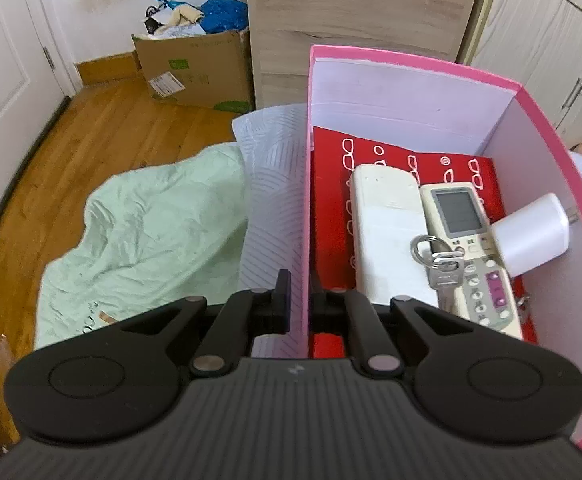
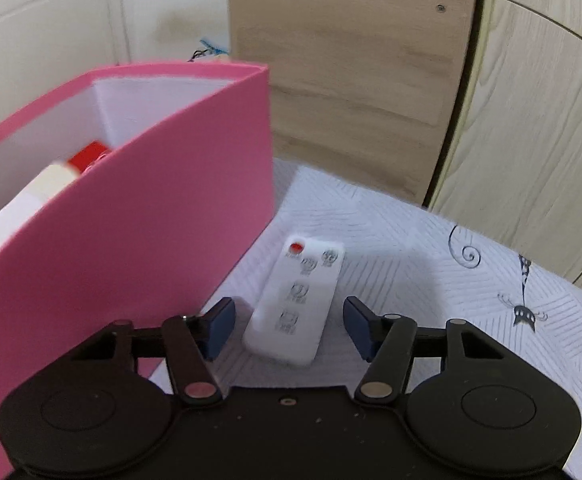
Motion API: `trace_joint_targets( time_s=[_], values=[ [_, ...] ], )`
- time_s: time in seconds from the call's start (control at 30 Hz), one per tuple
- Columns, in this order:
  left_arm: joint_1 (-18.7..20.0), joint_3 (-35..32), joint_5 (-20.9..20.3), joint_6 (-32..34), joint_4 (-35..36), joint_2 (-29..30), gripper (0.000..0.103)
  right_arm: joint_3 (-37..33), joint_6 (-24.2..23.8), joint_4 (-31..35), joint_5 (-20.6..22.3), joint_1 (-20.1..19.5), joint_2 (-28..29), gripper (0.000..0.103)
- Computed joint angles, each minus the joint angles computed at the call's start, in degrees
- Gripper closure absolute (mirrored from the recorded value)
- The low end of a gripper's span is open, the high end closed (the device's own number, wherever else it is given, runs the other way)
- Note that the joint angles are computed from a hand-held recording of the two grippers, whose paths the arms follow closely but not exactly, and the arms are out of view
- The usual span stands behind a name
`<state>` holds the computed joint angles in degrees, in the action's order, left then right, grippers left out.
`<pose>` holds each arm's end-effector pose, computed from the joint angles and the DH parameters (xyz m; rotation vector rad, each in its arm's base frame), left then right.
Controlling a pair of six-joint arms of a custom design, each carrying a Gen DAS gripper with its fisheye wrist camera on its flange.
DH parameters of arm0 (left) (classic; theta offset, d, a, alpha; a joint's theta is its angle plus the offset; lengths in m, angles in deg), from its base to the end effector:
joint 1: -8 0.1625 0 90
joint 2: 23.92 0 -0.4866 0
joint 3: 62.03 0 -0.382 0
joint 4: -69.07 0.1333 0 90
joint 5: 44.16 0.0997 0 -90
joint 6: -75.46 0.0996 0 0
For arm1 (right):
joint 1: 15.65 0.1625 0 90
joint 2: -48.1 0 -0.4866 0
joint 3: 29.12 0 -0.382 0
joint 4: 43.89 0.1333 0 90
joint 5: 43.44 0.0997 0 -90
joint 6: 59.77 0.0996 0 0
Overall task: Organize rigid objects
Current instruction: 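Move the right gripper back to the small white fan remote and grasp it, then carry the fan remote into the pink box and open the right gripper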
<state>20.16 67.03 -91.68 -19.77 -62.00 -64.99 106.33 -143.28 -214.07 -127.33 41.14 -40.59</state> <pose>-0.3436 -0.2792 -0.0226 0.0338 2.2031 -0.7859 -0.1045 -0.4223 0.3429 1.1640 -2.3793 0.5374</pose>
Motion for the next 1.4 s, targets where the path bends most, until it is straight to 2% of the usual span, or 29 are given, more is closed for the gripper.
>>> trace_joint_targets(
  time_s=[0.03, 0.1, 0.33, 0.43, 0.53, 0.67, 0.73, 0.83, 0.9, 0.97, 1.03, 1.1, 1.17, 1.23, 1.33, 1.4],
  values=[
    [0.19, -0.27, -0.02, 0.21, 0.30, 0.25, 0.096, -0.55, 1.08, 0.07, -0.21, 0.26, 0.45, 0.039],
    [0.66, -0.68, -0.23, 0.49, 0.69, 0.55, 0.097, -0.79, 1.65, -0.58, -0.65, 0.37, 0.63, 0.057],
    [0.64, 1.01, -0.33, 0.26, -2.68, -0.40, 0.097, -3.64, 2.15, 6.96, -6.64, 1.41, -3.29, 0.057],
    [0.85, 2.36, -0.42, -0.58, -6.40, -0.89, 0.099, -3.92, 1.75, 7.83, -9.69, 1.47, -3.62, 0.057],
    [0.88, 2.43, -0.41, -0.78, -6.25, -1.05, 0.099, -3.54, 1.34, 7.56, -8.79, 1.09, -3.99, 0.057],
    [0.78, 1.22, 0.31, -1.16, -3.40, -0.72, 0.100, -2.60, 1.78, 5.22, -4.97, -0.37, -3.26, 0.055],
    [0.78, 0.97, 0.24, -1.60, -3.28, -0.64, 0.100, -2.42, 1.84, 4.56, -5.18, -0.10, -3.08, 0.059],
    [0.95, 1.13, 0.24, -2.20, -4.01, -0.57, 0.100, -1.53, -0.03, 2.87, -5.50, -0.01, -3.39, 0.059],
    [0.85, 0.87, 0.20, -2.60, -3.78, -0.33, 0.100, -1.10, -1.45, 3.12, -3.64, -0.83, -4.82, 0.059],
    [0.82, 0.77, 0.06, -2.82, -3.46, -0.30, 0.100, -1.49, -0.77, 5.12, -1.31, -1.48, -6.70, 0.059],
    [0.88, 0.46, -0.17, -2.88, -3.07, -0.21, 0.100, -2.53, 0.92, 9.98, 1.80, -2.23, -9.59, 0.059],
    [0.93, 0.16, -0.38, -2.76, -2.94, -0.17, 0.100, -4.02, 2.34, 17.85, 6.51, -3.23, -13.71, 0.059],
    [1.08, 0.12, -0.53, -2.61, -3.16, -0.21, 0.100, -5.28, 1.92, 25.68, 12.08, -4.43, -17.39, 0.059],
    [1.08, -0.21, -0.57, -2.54, -2.89, 0.08, 0.100, -6.80, 2.01, 33.30, 15.83, -4.63, -19.98, 0.059],
    [1.29, -0.64, -0.57, -2.07, -2.89, 0.40, 0.100, -7.62, -0.67, 44.29, 17.31, -3.75, -23.46, 0.059],
    [1.40, -0.83, -0.50, -1.80, -2.96, 0.58, 0.100, -6.78, -2.90, 47.94, 15.40, -2.11, -24.73, 0.059]
  ],
)
